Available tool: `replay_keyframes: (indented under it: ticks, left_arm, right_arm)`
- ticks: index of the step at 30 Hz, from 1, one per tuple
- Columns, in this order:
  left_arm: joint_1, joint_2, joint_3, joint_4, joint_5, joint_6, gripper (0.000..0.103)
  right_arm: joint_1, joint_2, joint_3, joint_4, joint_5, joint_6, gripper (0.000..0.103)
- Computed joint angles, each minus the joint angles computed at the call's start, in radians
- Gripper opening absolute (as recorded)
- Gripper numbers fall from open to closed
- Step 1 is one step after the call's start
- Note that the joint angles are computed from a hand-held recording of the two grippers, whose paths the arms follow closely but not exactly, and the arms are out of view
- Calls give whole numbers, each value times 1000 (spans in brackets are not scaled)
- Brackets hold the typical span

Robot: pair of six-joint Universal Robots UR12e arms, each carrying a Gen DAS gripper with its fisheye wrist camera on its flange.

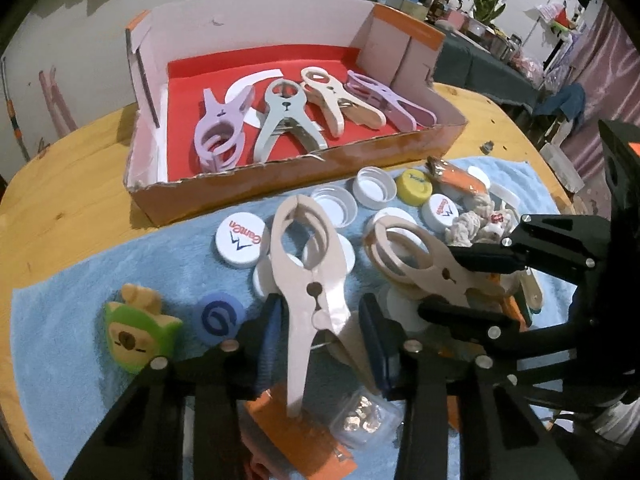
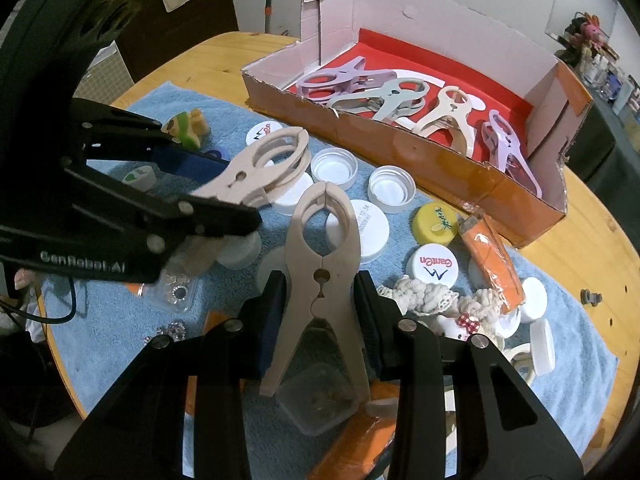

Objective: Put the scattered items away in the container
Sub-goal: 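Close the left tool on a beige clip while the right tool grasps another beige clip, then lift both held beige clips off the towel toward the red-lined box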

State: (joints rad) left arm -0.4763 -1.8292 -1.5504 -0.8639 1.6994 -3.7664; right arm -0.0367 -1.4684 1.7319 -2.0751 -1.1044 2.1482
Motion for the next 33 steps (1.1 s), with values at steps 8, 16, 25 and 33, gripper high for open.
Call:
replay_keyframes:
  ticks: [8,16,25,33]
  left_arm:
    - [-8,-3,2,2,31,-6,38]
    - [-12,6,-6,22,40,1,37]
    - [-14,12,-13,40,51,-4,37]
    - [-18,25,-20,64,68,-6,37]
  right_arm:
    - [1,0,-1,-2,-6,6,34]
    - [1,4,-5,9,0,27,32]
    - [-11,6,-13,38,24,35,32]
    - [-17,1,-17,36,50,40,32]
